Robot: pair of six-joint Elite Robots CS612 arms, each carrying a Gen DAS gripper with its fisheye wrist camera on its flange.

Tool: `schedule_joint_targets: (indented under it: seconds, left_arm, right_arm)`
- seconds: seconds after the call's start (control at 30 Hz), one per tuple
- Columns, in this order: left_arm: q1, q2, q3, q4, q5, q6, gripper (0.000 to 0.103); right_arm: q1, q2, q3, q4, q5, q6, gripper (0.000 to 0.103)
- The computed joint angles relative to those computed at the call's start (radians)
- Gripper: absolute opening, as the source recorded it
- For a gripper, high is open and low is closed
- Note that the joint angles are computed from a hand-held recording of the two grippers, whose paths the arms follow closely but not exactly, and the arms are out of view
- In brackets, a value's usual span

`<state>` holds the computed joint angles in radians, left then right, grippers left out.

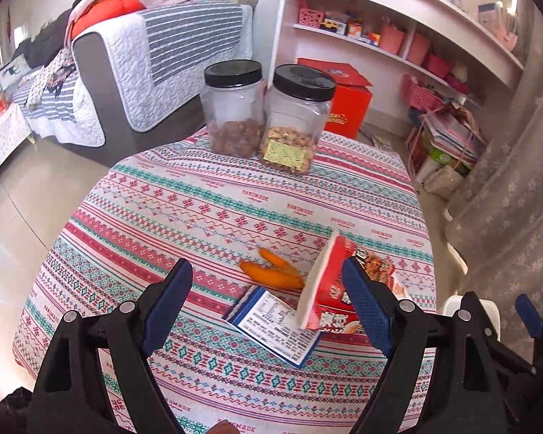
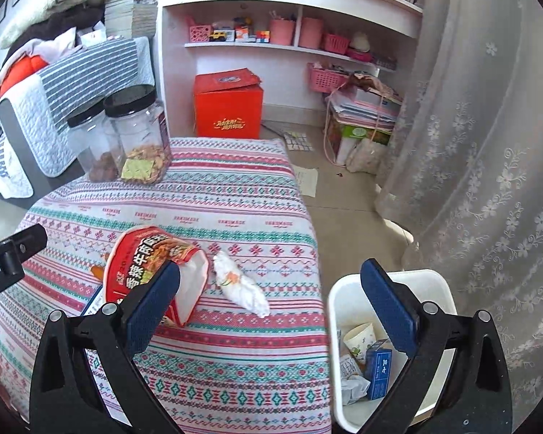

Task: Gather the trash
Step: 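Move both open grippers back over the table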

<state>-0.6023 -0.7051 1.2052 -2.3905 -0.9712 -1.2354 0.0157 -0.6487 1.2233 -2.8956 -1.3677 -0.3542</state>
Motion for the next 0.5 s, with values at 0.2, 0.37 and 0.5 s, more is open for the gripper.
schedule_joint_targets:
  seconds: [0.2, 0.37, 0.5]
  left_arm:
    - [0.019, -0.043, 0.088, -0.042, -0.020, -0.075, 0.082]
    - [0.030, -0.068, 0.145, -0.074, -0.030, -0.115, 0.082]
    - [0.039, -0.085, 0.184, -0.114, -0.050, -0.130, 0.082]
  right_arm:
    - [0.035, 0.007, -0.011, 0.080, -0.011, -0.012, 0.096]
    - [0.056, 0.026, -0.042, 0.139, -0.046, 0.022, 0.096]
    - [0.053, 0.036, -0.070, 0.271, -0.019, 0.100, 0.096]
